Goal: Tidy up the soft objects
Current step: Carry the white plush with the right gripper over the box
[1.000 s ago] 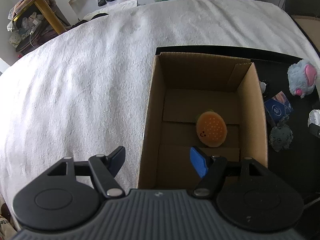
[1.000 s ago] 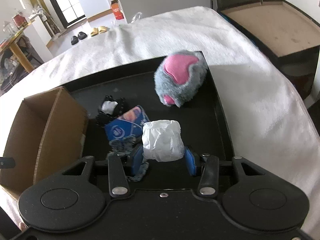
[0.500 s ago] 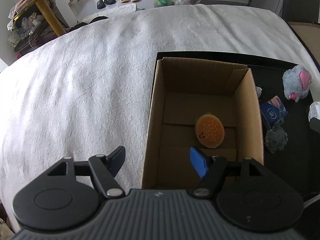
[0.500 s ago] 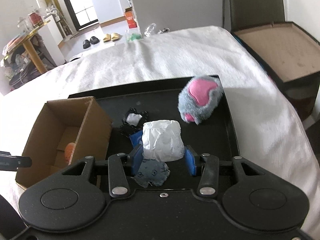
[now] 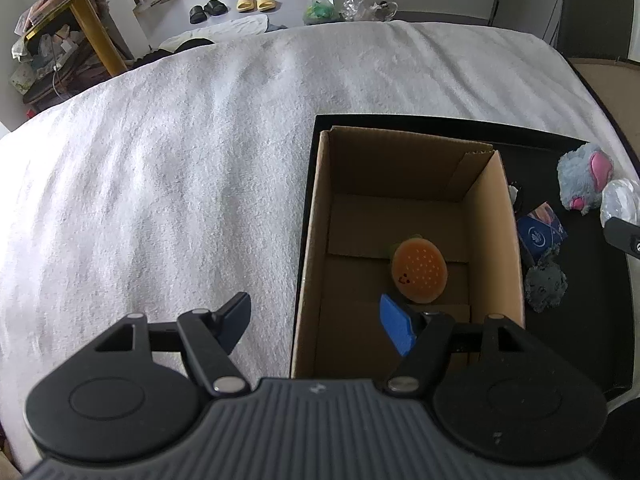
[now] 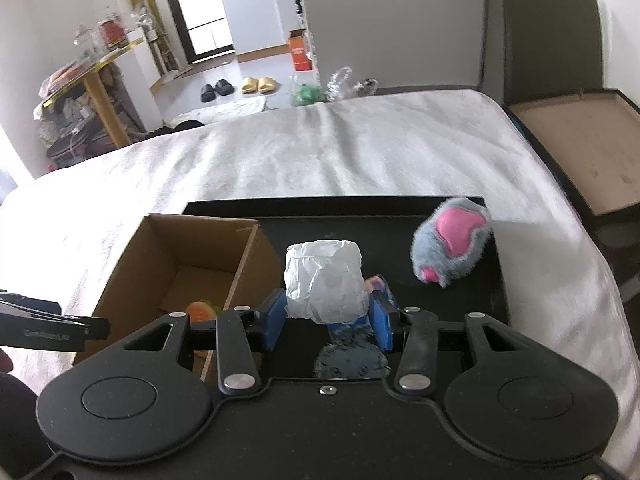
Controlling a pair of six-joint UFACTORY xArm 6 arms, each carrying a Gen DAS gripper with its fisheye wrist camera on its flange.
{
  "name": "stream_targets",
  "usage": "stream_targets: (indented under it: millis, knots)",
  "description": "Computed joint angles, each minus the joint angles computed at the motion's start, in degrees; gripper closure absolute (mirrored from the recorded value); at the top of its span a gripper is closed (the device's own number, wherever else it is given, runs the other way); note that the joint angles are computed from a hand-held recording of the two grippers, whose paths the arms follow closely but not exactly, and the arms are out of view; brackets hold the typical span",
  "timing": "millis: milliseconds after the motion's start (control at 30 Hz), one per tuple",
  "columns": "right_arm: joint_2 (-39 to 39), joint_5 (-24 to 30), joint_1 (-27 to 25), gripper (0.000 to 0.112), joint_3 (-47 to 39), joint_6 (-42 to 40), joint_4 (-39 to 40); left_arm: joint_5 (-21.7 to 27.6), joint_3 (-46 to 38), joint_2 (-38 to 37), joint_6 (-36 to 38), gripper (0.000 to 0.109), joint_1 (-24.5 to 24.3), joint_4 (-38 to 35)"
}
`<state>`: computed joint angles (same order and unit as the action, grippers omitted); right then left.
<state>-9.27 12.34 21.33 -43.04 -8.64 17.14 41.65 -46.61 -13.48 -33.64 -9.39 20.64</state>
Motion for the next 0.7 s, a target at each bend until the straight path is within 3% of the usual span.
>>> stream_targets:
  millis: [467, 700]
  knots:
    - [2.53, 1.02, 5.36, 0.068, -3.93, 0.46, -3.12, -4.91, 2.55, 0.12, 3.92, 0.043, 2.48, -3.95]
    - [4.68, 2.02, 7.13, 0.068, -6.47, 2.67, -7.23, -6.47, 3.29, 0.56, 6.18, 0.056, 3.59, -6.34]
